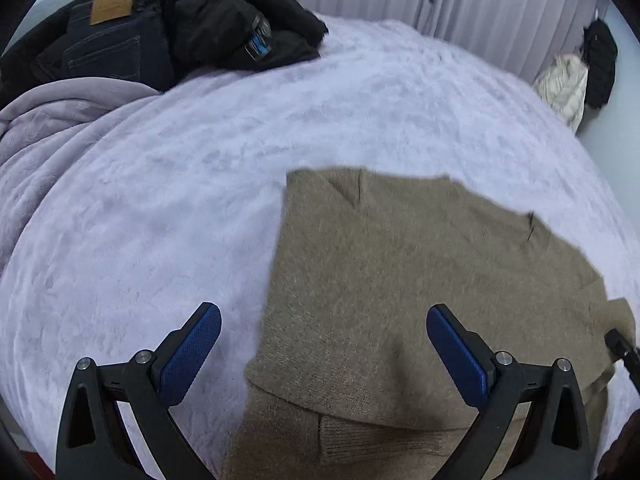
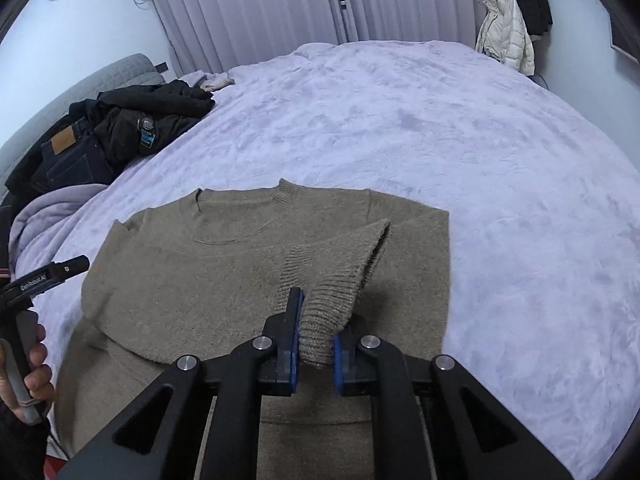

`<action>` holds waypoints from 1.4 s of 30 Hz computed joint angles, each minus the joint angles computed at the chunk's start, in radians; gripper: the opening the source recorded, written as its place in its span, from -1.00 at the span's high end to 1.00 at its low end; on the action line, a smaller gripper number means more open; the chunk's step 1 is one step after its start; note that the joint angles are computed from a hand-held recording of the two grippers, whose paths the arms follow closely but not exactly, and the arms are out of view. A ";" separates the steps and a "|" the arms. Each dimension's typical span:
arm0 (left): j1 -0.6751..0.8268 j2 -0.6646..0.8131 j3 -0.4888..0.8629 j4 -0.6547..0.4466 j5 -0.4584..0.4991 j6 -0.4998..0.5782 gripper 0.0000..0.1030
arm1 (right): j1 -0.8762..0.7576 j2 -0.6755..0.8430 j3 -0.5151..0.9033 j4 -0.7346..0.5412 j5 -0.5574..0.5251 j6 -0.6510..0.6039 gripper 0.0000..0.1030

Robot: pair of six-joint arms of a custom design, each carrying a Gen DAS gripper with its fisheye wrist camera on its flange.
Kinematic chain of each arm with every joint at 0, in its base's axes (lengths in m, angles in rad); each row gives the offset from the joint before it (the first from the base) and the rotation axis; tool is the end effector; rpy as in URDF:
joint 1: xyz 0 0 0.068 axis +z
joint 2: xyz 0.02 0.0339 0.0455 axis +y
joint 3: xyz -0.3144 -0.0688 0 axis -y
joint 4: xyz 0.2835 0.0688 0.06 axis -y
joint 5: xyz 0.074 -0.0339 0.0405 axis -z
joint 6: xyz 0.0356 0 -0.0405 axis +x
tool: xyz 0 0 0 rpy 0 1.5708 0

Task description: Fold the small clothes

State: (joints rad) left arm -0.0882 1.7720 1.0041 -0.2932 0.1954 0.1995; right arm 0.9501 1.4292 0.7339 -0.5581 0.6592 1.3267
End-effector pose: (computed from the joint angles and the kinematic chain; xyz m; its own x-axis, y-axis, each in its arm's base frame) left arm 0.3795 -0.0405 0.1727 -0.8164 0.2674 -0.5118 0.3495 0.9344 -0.0694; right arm 0.1711 0.2018 0.1922 -0.6496 0.4102 -0.6401 0.4076 0.8986 0.1622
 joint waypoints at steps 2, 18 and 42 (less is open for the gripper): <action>-0.064 0.073 0.008 0.011 -0.156 0.056 -1.00 | -0.056 0.031 -0.013 0.025 -0.088 -0.022 0.70; -0.198 0.158 0.067 0.000 -0.103 0.113 -1.00 | -0.098 0.347 0.282 -0.093 -0.146 -0.125 -0.29; 0.256 -0.422 -0.612 0.190 0.187 0.522 -1.00 | 0.466 0.551 0.486 -0.490 -0.076 0.524 -0.62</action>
State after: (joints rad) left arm 0.1681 1.3501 0.3926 -0.1036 0.3821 0.7219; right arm 1.4157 1.9801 1.2200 -1.0481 0.5830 1.8503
